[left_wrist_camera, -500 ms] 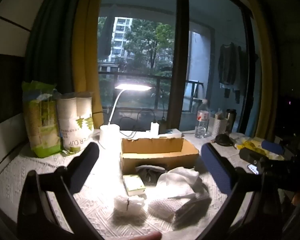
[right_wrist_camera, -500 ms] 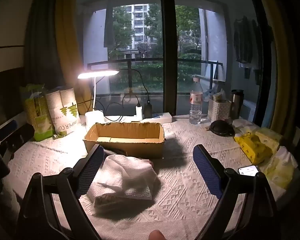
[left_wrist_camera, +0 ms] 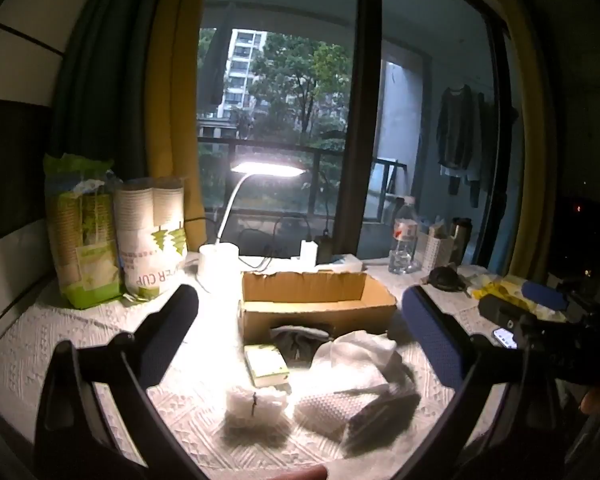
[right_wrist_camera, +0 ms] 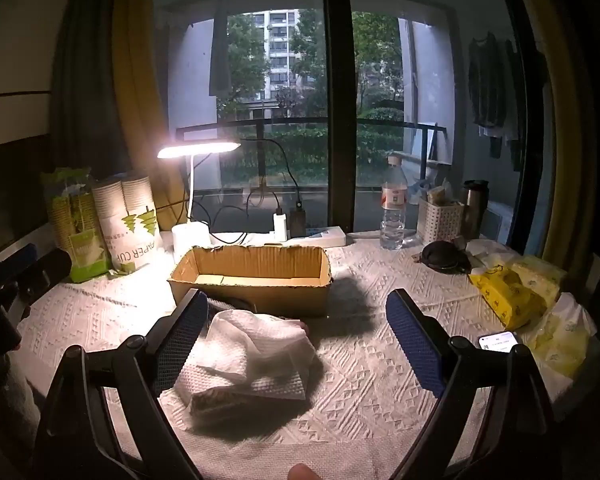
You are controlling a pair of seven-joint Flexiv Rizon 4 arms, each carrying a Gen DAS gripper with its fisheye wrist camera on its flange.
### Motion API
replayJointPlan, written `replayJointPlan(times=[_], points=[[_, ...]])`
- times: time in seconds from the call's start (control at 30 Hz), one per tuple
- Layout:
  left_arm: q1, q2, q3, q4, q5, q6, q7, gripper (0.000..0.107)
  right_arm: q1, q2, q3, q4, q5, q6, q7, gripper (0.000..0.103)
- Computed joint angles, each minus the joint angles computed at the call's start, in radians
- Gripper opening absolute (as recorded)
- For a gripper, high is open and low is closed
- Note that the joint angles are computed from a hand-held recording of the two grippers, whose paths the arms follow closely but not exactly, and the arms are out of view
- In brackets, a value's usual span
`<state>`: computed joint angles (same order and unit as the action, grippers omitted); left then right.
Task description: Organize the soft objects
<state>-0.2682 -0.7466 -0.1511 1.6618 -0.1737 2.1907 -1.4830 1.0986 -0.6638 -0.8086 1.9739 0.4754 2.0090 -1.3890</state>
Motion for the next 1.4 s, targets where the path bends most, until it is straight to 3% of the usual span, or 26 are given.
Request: replayJointPlan(times=[1.4], points=[[0.011, -0.005, -0.011, 0.006, 0.029, 0.0, -0.014, 0.103, -0.007, -0.001, 0.011, -0.004, 0.009, 0.003, -0.011, 0.093]])
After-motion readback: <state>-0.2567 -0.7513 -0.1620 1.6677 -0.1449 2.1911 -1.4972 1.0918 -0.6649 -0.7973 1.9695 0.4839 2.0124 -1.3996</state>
